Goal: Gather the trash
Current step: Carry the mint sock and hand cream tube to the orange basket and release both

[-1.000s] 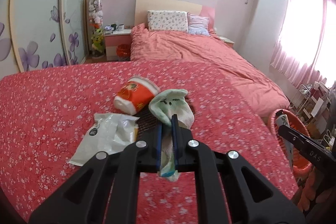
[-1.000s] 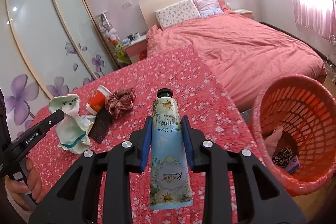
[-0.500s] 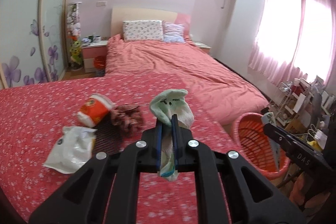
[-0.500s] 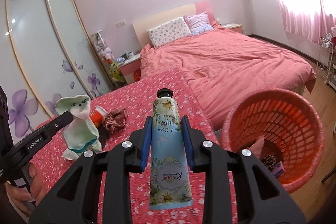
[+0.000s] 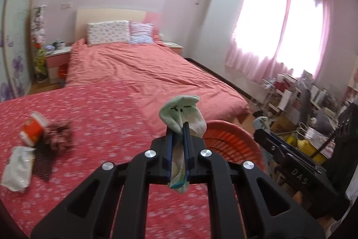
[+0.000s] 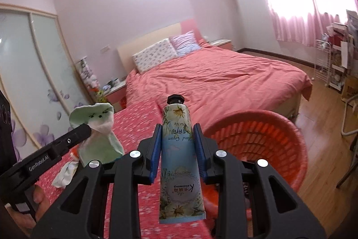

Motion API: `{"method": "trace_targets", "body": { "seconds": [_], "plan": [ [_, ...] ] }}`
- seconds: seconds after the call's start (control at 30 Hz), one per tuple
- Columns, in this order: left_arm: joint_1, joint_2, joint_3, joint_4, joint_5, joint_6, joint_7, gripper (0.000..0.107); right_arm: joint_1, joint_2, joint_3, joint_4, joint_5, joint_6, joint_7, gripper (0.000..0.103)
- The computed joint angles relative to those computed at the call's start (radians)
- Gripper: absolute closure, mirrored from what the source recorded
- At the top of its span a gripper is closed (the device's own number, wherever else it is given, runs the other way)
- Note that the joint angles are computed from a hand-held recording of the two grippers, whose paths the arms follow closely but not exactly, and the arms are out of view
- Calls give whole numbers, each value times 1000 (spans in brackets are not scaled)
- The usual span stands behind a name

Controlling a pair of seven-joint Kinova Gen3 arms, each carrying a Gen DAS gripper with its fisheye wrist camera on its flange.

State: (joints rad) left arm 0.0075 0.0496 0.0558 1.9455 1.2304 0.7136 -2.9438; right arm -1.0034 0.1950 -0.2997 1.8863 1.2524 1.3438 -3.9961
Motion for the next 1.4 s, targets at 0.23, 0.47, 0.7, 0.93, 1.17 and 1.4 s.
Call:
{"method": "trace_targets", "body": {
  "seconds": [0.23, 0.47, 0.7, 0.93, 1.17, 1.4],
  "plan": [
    [90, 76, 77, -42, -13, -46, 26, 98, 34, -47, -6, 104, -26, 9, -108, 75],
    [160, 175, 152, -103, -71, -114, 77, 98, 93, -64, -10, 171, -34, -29, -186, 75],
    [193, 270, 192, -168, -236, -181, 240, 72, 158, -84, -3, 232, -20, -129, -249, 72],
    [154, 288, 204, -163, -362, -250, 357, 63, 141, -66, -18, 211, -62, -93, -257, 58],
    [30, 212, 242, -62, -394, -348, 321, 54, 113, -29, -4, 121, -117, -32, -128, 58],
    [-87, 128, 199, 25, -361, -414, 251, 44, 82, 28, 19, 30, -135, -42, 1, 56]
  ]
}}
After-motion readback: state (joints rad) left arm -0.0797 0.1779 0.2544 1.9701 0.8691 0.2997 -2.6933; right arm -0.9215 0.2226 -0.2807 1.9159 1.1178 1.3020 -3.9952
